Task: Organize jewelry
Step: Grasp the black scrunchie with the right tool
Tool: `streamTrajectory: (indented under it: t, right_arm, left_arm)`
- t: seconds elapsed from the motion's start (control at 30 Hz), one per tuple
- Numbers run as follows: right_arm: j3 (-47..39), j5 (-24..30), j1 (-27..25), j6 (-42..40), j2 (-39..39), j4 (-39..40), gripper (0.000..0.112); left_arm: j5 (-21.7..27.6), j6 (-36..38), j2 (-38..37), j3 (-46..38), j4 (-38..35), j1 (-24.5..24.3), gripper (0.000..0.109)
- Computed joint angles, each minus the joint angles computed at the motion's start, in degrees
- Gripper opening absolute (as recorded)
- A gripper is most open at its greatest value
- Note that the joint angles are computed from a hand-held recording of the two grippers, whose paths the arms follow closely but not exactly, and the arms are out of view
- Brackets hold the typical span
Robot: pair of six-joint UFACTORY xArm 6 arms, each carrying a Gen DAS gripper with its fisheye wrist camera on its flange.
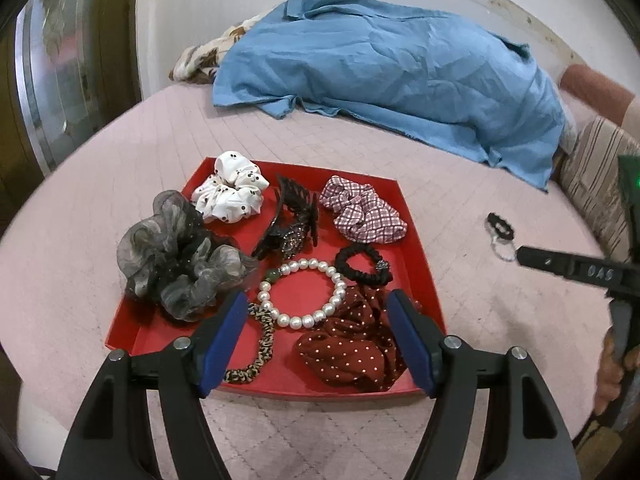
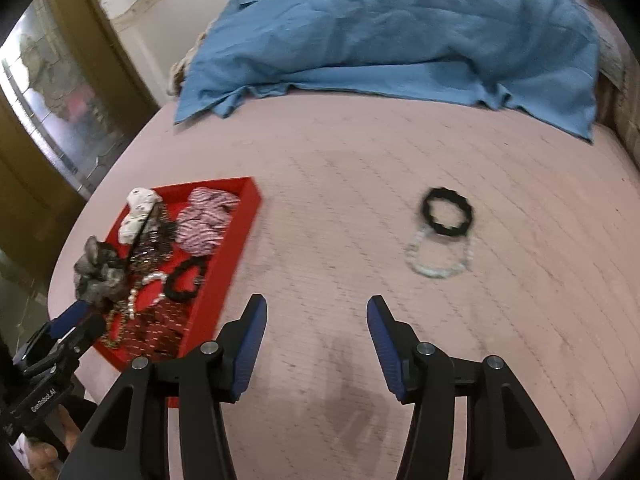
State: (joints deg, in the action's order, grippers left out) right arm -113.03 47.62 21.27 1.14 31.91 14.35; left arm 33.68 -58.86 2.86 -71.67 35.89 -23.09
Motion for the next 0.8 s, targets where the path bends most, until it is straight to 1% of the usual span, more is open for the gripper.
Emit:
streamTrajectory:
  t: [0.33,0.6,0.63,0.8]
  right_arm:
    - [1.8,-1.0,-1.5,1.1,-0.9,-1.4,0.061]
    - [-1.0,0.3,-2.3,2.2,1.5,-2.8,0.061]
    - [-1.4,0.4,-2.5,2.5,1.8,-2.9,0.061]
    - [-6.3,0.4,-4.5,4.2,4.8,-3.6,0.061]
  left_arm:
    - [1.9,1.9,1.7,-1.7,-0.2,-1.0,0.072]
    - [2.1,2.1,1.9,-1.9,-0.2,-1.1,0.072]
    - [1.9,1.4,1.8,-1.8,0.6,-1.1,0.072]
    - [2.2,-4.0,1.5,-2.3,10.0,-2.8,0.072]
